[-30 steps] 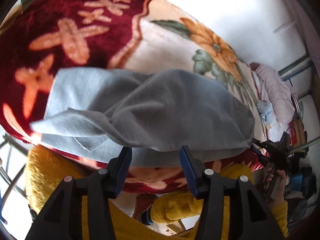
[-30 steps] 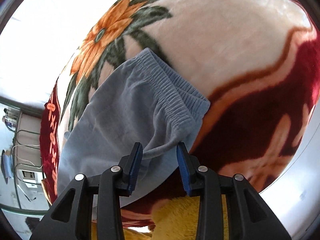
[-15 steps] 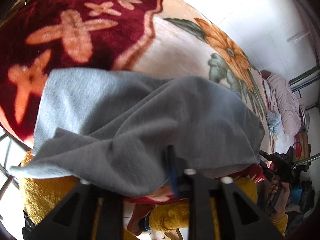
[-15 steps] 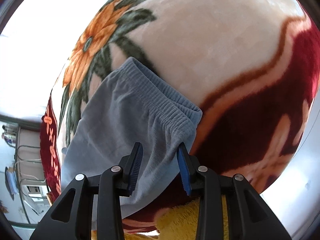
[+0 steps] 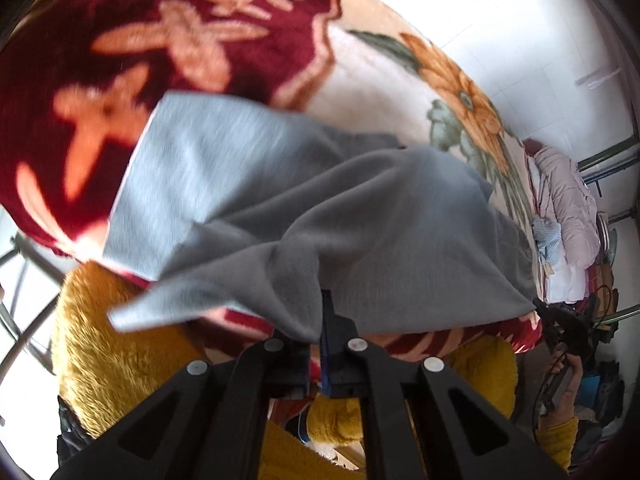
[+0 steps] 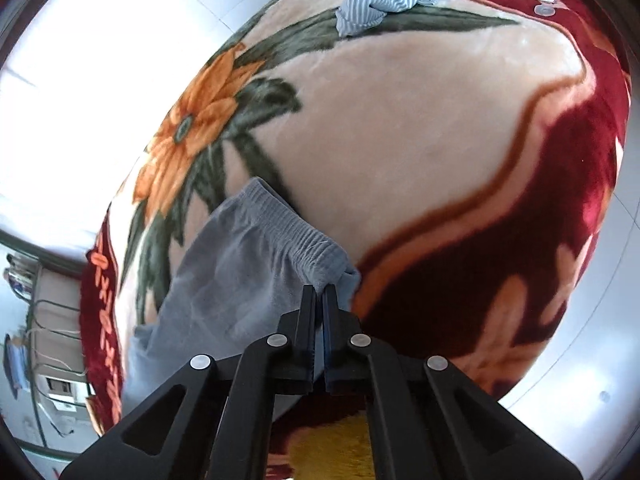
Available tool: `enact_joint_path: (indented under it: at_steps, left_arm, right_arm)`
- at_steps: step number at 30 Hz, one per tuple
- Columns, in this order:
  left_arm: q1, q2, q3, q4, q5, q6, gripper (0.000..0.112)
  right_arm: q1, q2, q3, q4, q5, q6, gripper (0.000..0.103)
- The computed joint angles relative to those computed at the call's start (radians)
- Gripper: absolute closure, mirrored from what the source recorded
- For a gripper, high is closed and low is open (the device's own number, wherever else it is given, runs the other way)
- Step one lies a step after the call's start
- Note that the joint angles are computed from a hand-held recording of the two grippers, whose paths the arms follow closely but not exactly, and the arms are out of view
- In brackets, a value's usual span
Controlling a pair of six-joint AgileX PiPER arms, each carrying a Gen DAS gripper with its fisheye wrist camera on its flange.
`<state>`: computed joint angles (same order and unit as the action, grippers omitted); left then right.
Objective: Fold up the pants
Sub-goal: 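Lift the gripped hem with both tools and fold it over the pants, then open both grippers to release the folded fabric onto the pants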
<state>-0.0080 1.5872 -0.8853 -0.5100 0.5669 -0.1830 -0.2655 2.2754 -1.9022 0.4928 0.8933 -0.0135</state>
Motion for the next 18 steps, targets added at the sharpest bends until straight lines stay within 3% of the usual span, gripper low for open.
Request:
enact_joint_path:
  at_steps: [5,9,12,15,18]
  left_arm:
    - [0.010,0.030,-0.015,-0.007,0.022,0.014,0.107]
    - [0.024,-0.015,-0.009,0.040,0.044,-0.016,0.097]
    - [0.062,-0.087,0.015,0.071,0.074,-0.015,0.091]
    - [0.103,-0.175,0.045,0.107,0.102,-0.025,0.088]
    - [0.133,-0.257,0.065,0.176,0.104,-0.055,0.078]
  right_arm:
    - [0.034,0.051,-0.033,-0.123,0.008,0.044,0.099]
    - [0.074,0.091,-0.085,-0.272,0.053,0.097,0.090]
    - [0.085,0.047,-0.040,-0.336,0.022,0.112,0.082]
    - [0.102,-0.024,0.014,-0.408,-0.005,0.135,0.081]
    - [0.149,-0.114,0.082,-0.557,-0.049,0.211,0.078]
